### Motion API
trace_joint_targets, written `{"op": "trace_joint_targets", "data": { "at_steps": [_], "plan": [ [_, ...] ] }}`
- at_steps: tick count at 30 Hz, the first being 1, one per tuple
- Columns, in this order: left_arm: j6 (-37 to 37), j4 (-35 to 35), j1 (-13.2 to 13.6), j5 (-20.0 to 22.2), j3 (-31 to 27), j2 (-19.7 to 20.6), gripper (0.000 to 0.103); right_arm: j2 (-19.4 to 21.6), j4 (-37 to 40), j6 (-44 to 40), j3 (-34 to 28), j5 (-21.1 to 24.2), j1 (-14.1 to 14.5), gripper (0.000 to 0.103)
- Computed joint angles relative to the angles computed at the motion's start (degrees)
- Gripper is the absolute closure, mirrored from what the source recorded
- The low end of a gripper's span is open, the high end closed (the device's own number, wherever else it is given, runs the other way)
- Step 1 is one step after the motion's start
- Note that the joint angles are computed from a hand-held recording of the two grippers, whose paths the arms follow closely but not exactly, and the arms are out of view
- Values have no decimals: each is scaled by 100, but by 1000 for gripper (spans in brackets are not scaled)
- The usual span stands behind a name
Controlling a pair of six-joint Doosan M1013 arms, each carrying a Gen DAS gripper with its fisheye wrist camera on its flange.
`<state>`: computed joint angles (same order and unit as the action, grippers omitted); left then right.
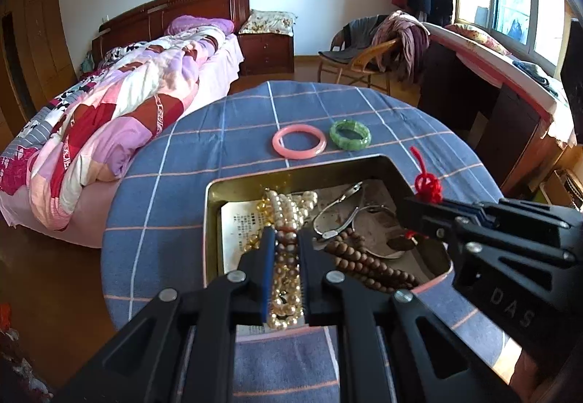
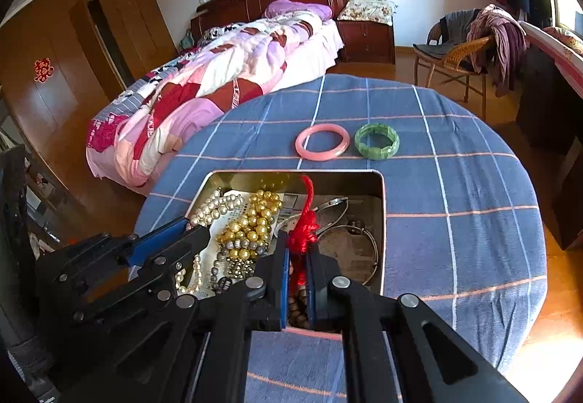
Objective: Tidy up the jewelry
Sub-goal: 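Carry the pearl strand and red cord knot over the tin with both tools, then open both tools to drop the pearls and red knot into the tin, then move both open tools from the tin toward the pink and jade bangles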
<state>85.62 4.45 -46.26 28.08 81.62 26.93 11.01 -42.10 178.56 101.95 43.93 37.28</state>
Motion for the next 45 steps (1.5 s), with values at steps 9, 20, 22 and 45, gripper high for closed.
{"op": "trace_joint_targets", "data": {
  "at_steps": [9,20,22,45],
  "plan": [
    [-162,99,-12,250,-127,132,90,101,366,-266,-1,-212,-139,96],
    [-466,520,-68,291,-150,151,89,-54,451,-10,218,-811,-241,61],
    [-576,713,-101,218,-125,123,88,-84,170,231,222,-704,-181,50],
    [-2146,2178,-184,2,1,9,4,-255,-730,1394,347,-12,-31,50]
  ]
}}
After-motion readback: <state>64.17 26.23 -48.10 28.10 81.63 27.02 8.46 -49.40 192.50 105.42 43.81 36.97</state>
